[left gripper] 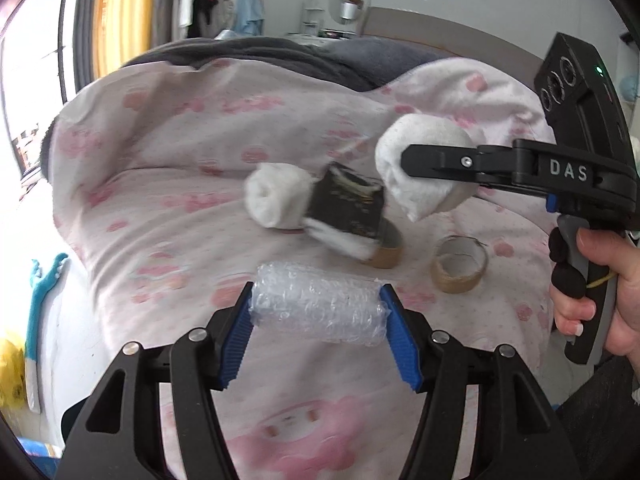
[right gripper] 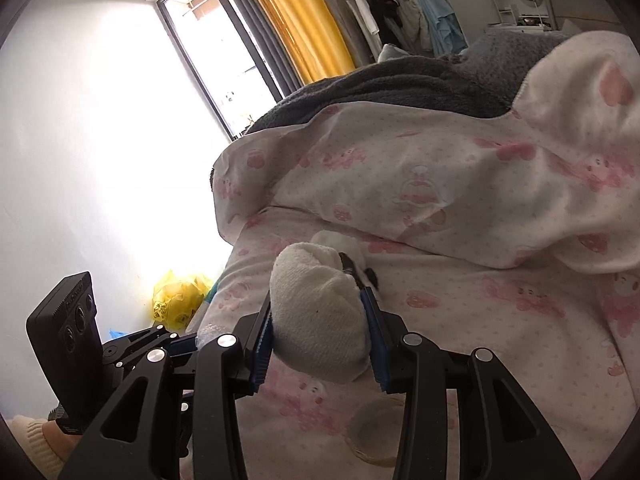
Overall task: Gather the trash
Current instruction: 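Grasp the second bubble-wrap roll with the left gripper, then carry the bubble wrap and white tissue over the teal bin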
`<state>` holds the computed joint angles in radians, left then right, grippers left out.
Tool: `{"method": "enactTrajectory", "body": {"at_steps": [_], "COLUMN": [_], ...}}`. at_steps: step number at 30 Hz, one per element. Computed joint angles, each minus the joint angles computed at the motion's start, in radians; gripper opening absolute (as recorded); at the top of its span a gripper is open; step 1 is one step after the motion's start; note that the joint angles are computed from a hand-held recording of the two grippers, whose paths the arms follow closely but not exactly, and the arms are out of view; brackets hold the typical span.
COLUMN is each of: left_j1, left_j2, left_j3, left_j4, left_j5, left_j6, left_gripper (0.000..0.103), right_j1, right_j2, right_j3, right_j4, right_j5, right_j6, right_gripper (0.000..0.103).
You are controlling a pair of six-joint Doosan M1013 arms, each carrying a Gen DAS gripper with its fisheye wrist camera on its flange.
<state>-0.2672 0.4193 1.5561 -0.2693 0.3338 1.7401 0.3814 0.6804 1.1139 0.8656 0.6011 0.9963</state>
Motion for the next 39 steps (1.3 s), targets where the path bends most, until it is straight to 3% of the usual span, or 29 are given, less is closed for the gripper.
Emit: {"method": "enactTrajectory", "body": {"at_steps": [11, 16, 20, 39], "left_j1": [0.038, 0.051, 0.063, 0.142], "left_j2": [-0.042, -0.061, -0.073, -0.086], "left_j3": [0.063, 0.087, 0.101, 0.140], "left_j4": [0.177, 0.402, 0.517, 0.540], "left_j5": [-0.067, -0.089, -0.090, 0.102], "left_j6": [-0.267, -0.516, -0.644, -0.709], "left_gripper": [0.064, 0.064, 0.064, 0.064], "right_j1": [0.045, 0.063, 0.078, 0.159], "right_j2": [0.038, 0.053, 0.063, 0.130], "right_j3": [-0.073, -0.101, -0.121, -0.252], "right_j4": [-0.018, -0.051, -0.063, -0.138], "right_j5": [0.009, 0.026, 0.034, 0.109], "right_j6": [-0.004, 0.009, 0.019, 0.065], "right_gripper": [0.042, 0.042, 0.042, 0.042]}}
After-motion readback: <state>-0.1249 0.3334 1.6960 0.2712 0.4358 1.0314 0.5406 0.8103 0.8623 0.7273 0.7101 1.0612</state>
